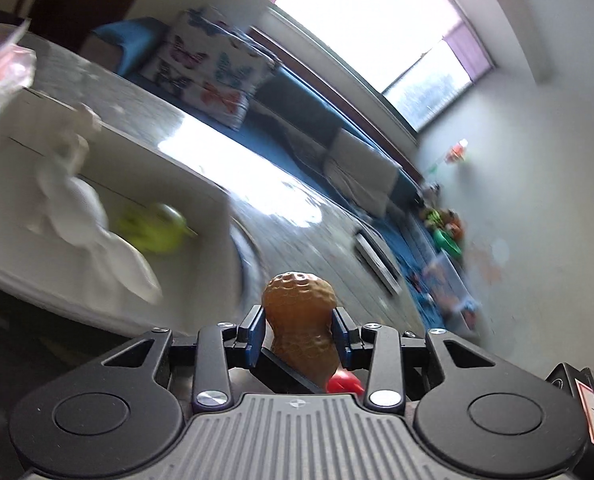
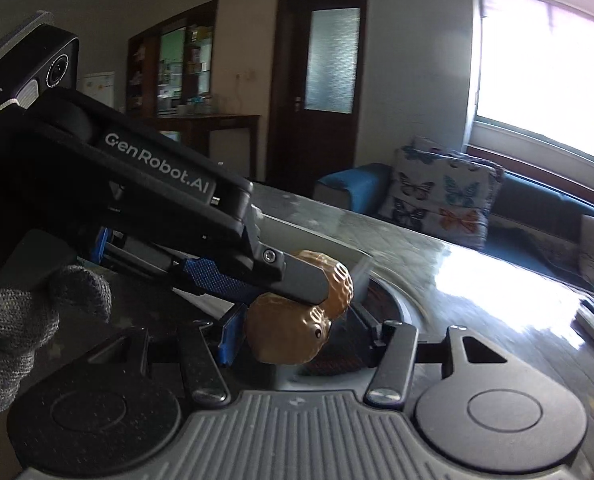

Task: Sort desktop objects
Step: 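Lift the peanut toy with the left gripper toward the white box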

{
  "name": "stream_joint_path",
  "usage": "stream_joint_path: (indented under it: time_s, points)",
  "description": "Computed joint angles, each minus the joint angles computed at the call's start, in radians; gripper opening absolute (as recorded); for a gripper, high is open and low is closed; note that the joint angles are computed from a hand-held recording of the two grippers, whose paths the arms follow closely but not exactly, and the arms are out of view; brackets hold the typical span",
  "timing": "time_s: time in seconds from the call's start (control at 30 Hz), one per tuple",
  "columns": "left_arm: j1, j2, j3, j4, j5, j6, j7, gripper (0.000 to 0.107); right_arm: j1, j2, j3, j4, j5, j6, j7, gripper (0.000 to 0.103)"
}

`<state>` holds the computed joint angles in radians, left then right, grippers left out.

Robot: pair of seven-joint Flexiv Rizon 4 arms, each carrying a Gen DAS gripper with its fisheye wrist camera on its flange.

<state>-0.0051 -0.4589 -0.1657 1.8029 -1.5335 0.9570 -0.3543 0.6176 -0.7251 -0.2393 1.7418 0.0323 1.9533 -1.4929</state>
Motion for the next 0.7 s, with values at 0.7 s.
stream_joint_path:
  time_s: [0.7]
  points:
    - [0.165, -0.291, -0.090, -0.282, 0.343, 0.004, -0.336, 0.036, -0.266, -0.238, 0.309, -0.473, -0.342, -0.454, 0.131, 0.056]
